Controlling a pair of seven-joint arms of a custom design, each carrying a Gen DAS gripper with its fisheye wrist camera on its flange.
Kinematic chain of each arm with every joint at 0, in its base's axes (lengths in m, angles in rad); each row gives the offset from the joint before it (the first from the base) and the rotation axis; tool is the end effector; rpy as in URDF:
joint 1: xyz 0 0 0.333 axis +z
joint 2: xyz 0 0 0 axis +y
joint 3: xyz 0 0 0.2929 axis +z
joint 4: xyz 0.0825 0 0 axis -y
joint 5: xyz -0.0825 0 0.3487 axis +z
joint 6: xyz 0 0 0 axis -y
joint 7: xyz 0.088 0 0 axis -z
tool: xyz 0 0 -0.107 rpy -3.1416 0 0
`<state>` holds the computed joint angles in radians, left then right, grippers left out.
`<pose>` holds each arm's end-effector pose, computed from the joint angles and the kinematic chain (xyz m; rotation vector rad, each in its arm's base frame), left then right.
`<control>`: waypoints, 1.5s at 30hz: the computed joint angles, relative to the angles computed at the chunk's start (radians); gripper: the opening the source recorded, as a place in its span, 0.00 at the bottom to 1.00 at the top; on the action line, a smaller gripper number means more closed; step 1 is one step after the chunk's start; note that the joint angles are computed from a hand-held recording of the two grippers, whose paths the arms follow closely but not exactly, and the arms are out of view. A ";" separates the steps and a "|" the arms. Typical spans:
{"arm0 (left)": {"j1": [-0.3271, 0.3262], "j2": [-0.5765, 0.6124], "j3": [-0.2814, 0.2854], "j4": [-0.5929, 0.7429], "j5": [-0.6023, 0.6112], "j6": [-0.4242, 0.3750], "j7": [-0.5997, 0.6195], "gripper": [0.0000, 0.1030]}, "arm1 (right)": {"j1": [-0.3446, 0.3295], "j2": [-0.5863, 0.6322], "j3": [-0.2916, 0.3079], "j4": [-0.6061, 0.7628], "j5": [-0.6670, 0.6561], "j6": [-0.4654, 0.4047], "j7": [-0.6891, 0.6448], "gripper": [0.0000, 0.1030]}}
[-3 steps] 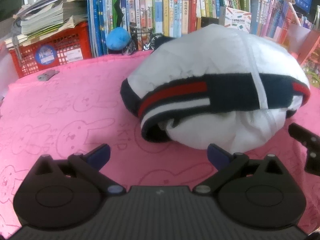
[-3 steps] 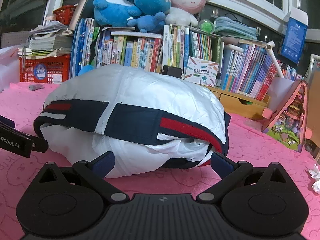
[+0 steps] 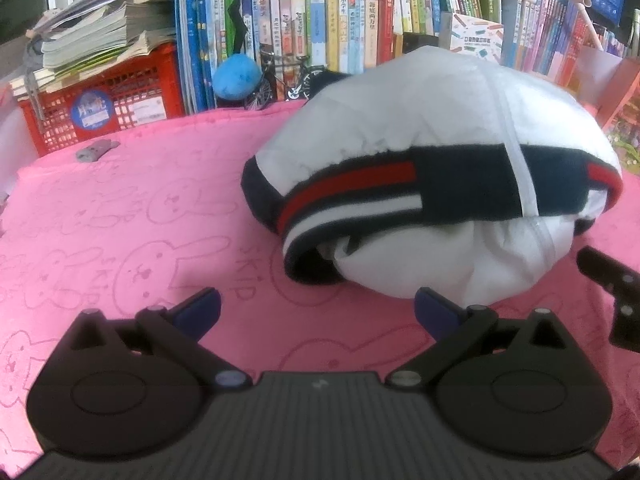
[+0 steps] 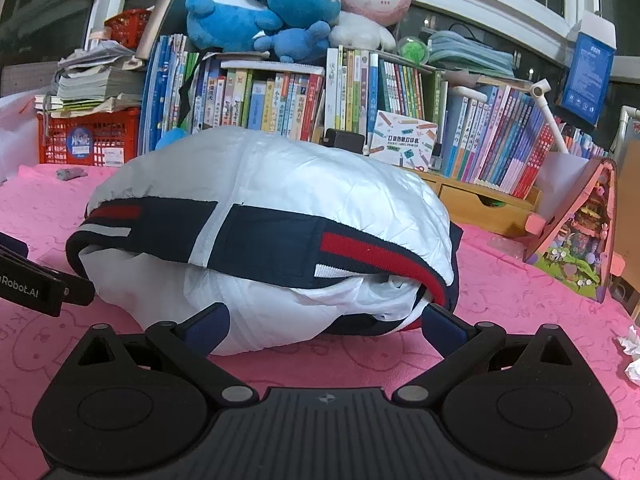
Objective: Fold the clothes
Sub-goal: 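Approach the bundled white-and-navy jacket with both grippers open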
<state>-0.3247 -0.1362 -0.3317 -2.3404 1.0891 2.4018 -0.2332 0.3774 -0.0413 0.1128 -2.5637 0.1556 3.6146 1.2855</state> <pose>0.3845 -0.2906 0.4066 -1.9630 1.3522 -0.6249 0.4274 0.2062 0.4209 -1.9089 1.0109 -0.8180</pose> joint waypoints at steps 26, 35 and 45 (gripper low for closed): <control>-0.010 0.032 0.008 0.014 0.037 -0.016 0.022 1.00 | 0.017 0.049 0.013 0.023 0.078 0.043 -0.036 1.00; 0.014 0.017 0.034 -0.022 0.120 0.121 0.003 1.00 | 0.006 0.062 0.010 0.027 0.081 0.067 0.027 1.00; 0.035 0.011 0.014 -0.022 0.138 0.119 0.014 1.00 | 0.014 0.073 0.013 0.030 0.133 0.082 -0.009 1.00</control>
